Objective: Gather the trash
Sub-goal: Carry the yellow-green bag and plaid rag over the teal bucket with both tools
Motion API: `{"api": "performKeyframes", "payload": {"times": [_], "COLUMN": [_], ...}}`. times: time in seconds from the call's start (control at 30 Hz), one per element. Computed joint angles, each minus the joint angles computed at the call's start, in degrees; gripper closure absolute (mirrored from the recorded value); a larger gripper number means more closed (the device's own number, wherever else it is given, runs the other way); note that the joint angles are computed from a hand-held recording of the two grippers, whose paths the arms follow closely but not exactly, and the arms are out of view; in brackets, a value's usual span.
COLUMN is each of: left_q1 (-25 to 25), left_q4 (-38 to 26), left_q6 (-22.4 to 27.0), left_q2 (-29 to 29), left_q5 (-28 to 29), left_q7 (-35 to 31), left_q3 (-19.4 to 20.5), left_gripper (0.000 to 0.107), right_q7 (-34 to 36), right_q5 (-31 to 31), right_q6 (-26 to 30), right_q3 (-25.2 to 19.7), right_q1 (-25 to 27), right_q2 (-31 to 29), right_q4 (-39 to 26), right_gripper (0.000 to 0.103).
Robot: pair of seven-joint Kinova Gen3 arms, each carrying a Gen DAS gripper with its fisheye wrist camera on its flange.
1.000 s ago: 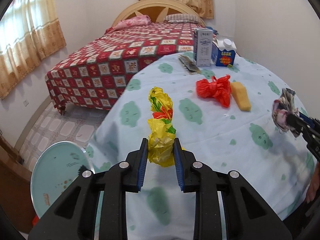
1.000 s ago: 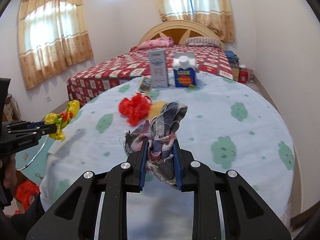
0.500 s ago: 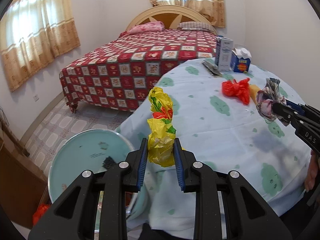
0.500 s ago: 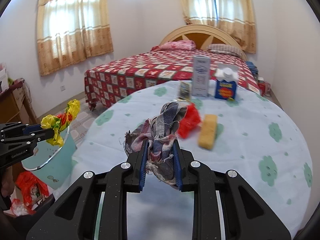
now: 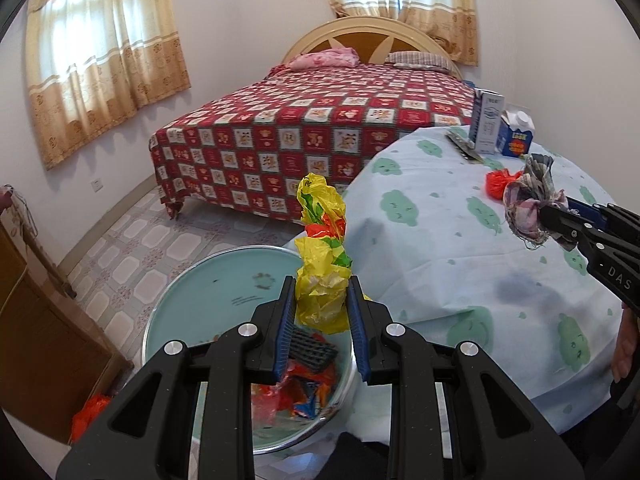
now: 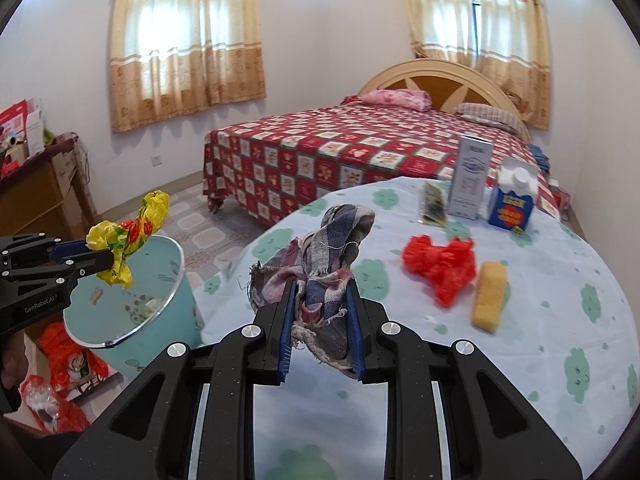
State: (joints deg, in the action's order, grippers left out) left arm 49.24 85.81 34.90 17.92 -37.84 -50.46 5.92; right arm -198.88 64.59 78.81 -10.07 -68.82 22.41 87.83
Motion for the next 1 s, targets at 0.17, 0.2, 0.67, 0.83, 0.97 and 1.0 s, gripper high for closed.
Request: {"api": "performKeyframes", "payload": {"times": [0.17,0.2,0.67,0.83,0.97,1.0], "left_q1": [-0.7,-0.9,-4.1,-5.0,-6.0,-6.2], "left_q4": [1.5,1.8,4.9,5.3,6.0,6.1], "left_q6": [-0.2,-0.3,-0.5,-0.3,-0.3,-0.4], "left_q2": [-1.0,-1.2,-3.2,-3.5,-3.8,-3.9], "left_q5": [-0.7,-0.8,-2.3,-2.9,-3.0,-2.9], "left_q7": [1.2,1.5,4.1,5.2,5.6,5.6], "left_q3": [-0.7,-0.7,-0.1,-0.1,0.1,0.1], "left_gripper": [0.082,0.082,0.082,0.082,0.082,0.082], "right_q7": [3.3,3.9,12.0,14.3,16.5,16.9], "right_q5": [0.6,0.7,-0.3,-1.1,-1.9,-2.1], "right_q6": [-1.7,-2.2,-6.8,-8.1,-9.1,-9.2], "right_q3": [0.5,0.7,4.1,5.0,5.8,6.0], "right_q1": [0.5,0.6,0.3,0.2,0.2,0.1], "right_q2": [1.4,1.6,4.7,5.7,6.6,6.8], "right_q4": [-2.4,-2.9,-9.1,-10.9,-12.5,-12.9], "right_gripper": [0.079,0.079,0.079,0.079,0.079,0.079]}}
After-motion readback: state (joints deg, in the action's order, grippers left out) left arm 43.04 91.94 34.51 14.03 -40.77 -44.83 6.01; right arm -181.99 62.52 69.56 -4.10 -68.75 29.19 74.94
